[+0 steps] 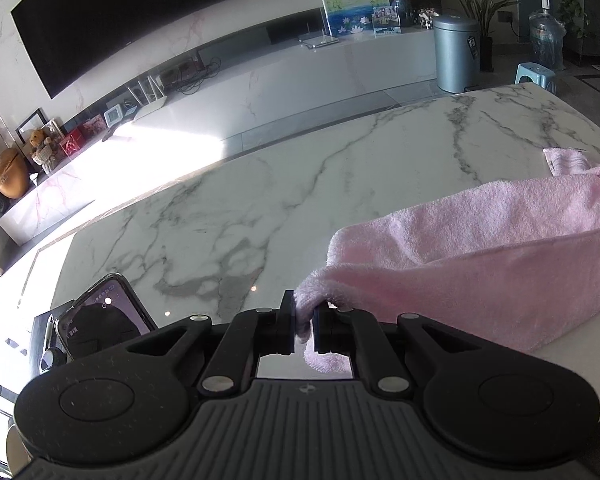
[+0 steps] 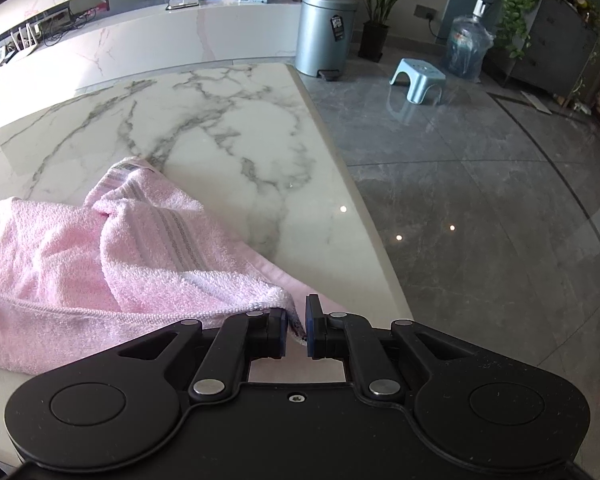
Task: Fold towel
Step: 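Lift the pink towel with both grippers and stretch the corners apart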
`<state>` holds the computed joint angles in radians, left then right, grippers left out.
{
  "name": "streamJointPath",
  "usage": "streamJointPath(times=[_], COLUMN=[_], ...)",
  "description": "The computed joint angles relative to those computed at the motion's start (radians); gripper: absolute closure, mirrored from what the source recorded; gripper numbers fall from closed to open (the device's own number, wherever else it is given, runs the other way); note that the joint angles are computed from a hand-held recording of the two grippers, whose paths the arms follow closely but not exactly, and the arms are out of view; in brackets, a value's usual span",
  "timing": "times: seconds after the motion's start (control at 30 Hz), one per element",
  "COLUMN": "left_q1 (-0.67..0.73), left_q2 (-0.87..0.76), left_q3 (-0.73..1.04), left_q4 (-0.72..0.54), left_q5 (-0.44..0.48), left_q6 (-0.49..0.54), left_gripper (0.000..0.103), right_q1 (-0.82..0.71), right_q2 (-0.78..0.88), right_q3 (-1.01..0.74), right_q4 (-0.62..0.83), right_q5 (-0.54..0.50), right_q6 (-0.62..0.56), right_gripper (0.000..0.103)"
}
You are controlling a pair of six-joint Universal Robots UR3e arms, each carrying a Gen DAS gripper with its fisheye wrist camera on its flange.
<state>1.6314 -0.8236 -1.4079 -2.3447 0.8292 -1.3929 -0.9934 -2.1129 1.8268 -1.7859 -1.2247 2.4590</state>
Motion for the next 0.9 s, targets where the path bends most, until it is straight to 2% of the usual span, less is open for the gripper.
streamJointPath(times=[0.1,0.17,0.33,0.5,0.67,0.83,0.9], left_q1=[-0.012,-0.049,-0.229,-0.408,-0.556,-0.699,-0.757], left_q2=[-0.035,-0.063,-0.168,-0.302,-0.461,-0.629,-0.689], left_q3=[0.059,0.086,0.130,0.197,0.324,0.473,0.523], left_q4=[-0.010,0.031,0.286,0.553,0.733,0.856,0.906], left_q5=[-0.030,-0.048,-0.040,0.026,0.112,0.211,0.257], left_q6=[-0.033,-0.095,-0.360,-0.597,-0.778,-0.936,-0.985], left_gripper=[0.096,0.096,0.096,0.096,0.096,0.096,0.096], right_q1=[-0.023,-0.026,0.041,0.154,0.281,0.388,0.430], right_q2=[-0.009,-0.001,0.096,0.254,0.464,0.722,0.866], right_q3=[-0.069,-0.128,-0.328,-0.569,-0.842,-1.205,-1.414], right_q4=[0.054,0.076,0.075,0.056,0.030,0.070,0.101], right_q5=[0.049,0.081,0.085,0.028,-0.074,-0.175,-0.214], right_q6=[-0.025,-0.021,0.036,0.112,0.199,0.264,0.290], right_gripper=[0.096,0.096,0.096,0.096,0.096,0.096,0.097])
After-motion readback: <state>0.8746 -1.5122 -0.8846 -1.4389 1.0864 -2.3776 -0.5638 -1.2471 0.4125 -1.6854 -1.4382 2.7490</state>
